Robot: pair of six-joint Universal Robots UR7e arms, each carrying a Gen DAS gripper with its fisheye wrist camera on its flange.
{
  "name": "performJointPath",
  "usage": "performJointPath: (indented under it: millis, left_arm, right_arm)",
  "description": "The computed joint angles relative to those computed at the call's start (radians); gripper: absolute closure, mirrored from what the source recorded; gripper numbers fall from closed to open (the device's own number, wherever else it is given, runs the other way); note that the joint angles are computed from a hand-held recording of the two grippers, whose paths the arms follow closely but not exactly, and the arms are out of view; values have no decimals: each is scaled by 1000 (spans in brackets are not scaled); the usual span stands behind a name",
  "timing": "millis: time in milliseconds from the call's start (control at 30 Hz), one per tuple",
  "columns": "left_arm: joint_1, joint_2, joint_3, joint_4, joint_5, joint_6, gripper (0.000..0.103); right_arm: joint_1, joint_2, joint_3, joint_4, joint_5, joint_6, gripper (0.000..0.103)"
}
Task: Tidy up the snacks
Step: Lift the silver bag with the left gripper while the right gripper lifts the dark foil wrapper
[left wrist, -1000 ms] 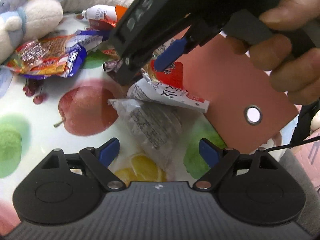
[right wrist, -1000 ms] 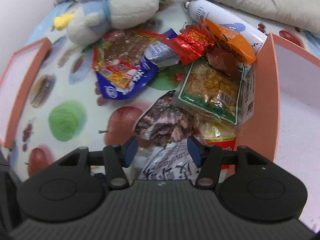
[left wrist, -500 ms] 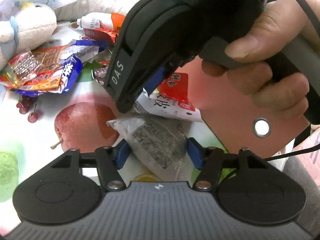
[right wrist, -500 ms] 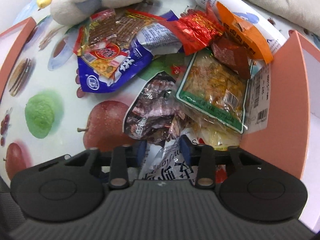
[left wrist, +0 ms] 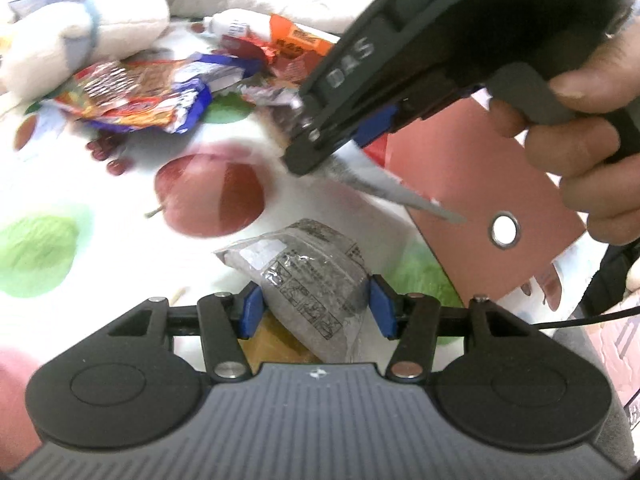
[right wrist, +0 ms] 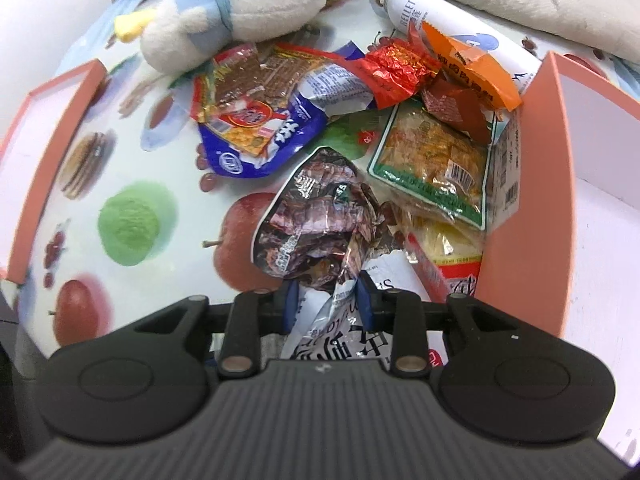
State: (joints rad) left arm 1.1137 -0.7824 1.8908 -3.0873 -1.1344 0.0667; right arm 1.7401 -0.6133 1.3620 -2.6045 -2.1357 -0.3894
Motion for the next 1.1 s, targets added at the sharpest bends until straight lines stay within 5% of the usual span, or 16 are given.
performJointPath:
  millis: [500, 700, 1100]
  left_arm:
    - [-73, -130, 164, -81, 161, -166, 43]
    - [-100, -194, 230, -102, 205, -233, 43]
    - [-124, -269, 285, -89, 247, -320, 43]
  right_arm:
    - [26, -113, 243, -248, 60, 41, 70]
    - [14, -165, 345, -339, 93, 118, 70]
    - [41, -202, 522, -566, 76, 80, 70]
